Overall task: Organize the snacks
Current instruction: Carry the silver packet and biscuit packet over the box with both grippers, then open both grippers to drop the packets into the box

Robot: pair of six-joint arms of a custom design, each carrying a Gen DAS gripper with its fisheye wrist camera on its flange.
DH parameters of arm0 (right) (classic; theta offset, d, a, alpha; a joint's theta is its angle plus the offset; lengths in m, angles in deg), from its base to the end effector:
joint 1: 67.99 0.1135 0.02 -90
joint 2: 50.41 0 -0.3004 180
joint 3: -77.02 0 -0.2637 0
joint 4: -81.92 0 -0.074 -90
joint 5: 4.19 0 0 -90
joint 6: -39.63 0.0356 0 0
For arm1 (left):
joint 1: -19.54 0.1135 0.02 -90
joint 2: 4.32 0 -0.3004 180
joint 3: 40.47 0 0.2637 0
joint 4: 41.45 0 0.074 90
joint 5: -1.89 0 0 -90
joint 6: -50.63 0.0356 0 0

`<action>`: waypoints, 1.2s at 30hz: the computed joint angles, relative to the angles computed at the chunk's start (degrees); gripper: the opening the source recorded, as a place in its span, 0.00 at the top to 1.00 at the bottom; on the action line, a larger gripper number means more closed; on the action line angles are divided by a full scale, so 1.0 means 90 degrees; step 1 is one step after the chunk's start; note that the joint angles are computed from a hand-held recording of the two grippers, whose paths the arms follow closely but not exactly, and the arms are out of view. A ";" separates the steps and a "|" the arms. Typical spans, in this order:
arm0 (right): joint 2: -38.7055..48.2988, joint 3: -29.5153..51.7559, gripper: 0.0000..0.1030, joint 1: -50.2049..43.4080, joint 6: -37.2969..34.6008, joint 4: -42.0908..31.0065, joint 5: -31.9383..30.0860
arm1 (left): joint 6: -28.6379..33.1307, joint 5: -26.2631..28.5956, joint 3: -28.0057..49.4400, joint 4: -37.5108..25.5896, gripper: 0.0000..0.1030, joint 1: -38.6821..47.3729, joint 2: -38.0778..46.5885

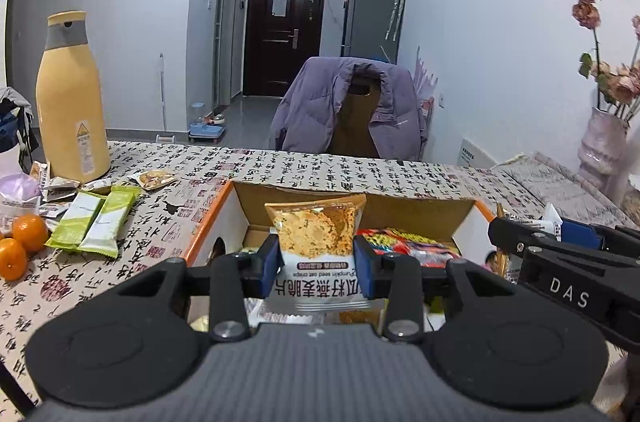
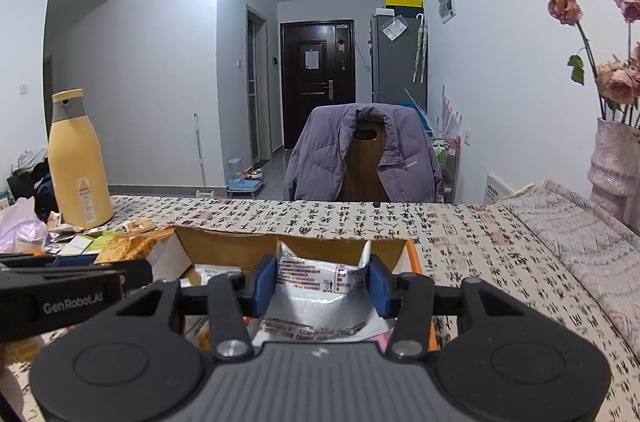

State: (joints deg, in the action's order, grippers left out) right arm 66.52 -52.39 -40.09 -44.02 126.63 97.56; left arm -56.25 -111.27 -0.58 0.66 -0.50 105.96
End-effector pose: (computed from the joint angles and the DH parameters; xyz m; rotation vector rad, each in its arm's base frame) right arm 0.3243 0.1635 0.0997 -0.2295 1.9315 0.1973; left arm 0.2928 -0.0919 0.0963 -0.1903 2.0125 0.0103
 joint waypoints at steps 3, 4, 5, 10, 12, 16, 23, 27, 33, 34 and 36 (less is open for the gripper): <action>0.0176 0.0389 0.54 -0.0020 -0.0043 -0.0225 -0.0029 | 0.0015 0.0142 0.0302 -0.0102 0.62 0.0191 0.0195; 0.0229 0.0479 0.54 -0.0027 -0.0045 -0.0254 -0.0033 | 0.0011 0.0162 0.0395 -0.0132 0.62 0.0230 0.0257; 0.0293 0.0584 0.54 -0.0021 -0.0037 -0.0288 -0.0020 | 0.0009 0.0194 0.0488 -0.0147 0.62 0.0281 0.0331; 0.0727 0.0930 0.54 0.0003 -0.0068 -0.0109 0.0075 | 0.0069 0.0157 0.0791 0.0031 0.62 0.0387 0.0775; 0.0896 0.0921 0.54 -0.0007 -0.0104 0.0154 0.0097 | 0.0066 0.0224 0.0880 0.0054 0.62 0.0452 0.0934; 0.1145 0.0965 0.54 -0.0024 -0.0162 0.0354 0.0055 | 0.0091 0.0352 0.1036 -0.0024 0.62 0.0559 0.1143; 0.1133 0.0997 0.38 -0.0177 -0.0053 0.0151 -0.0220 | 0.0165 0.0465 0.1006 0.0101 0.61 0.0656 0.1242; 0.1088 0.0900 0.28 -0.0259 0.0052 0.0226 -0.0305 | 0.0134 0.0395 0.0993 0.0114 0.40 0.0660 0.1267; 0.1077 0.0830 0.00 -0.0373 0.0235 0.0371 -0.0363 | -0.0073 0.0333 0.0860 0.0511 0.00 0.0744 0.1325; 0.1078 0.0823 0.00 -0.0402 0.0281 0.0368 -0.0392 | -0.0074 0.0305 0.0868 0.0497 0.00 0.0741 0.1329; 0.1077 0.0792 0.00 -0.0448 0.0361 0.0367 -0.0430 | -0.0072 0.0300 0.0890 0.0473 0.00 0.0753 0.1338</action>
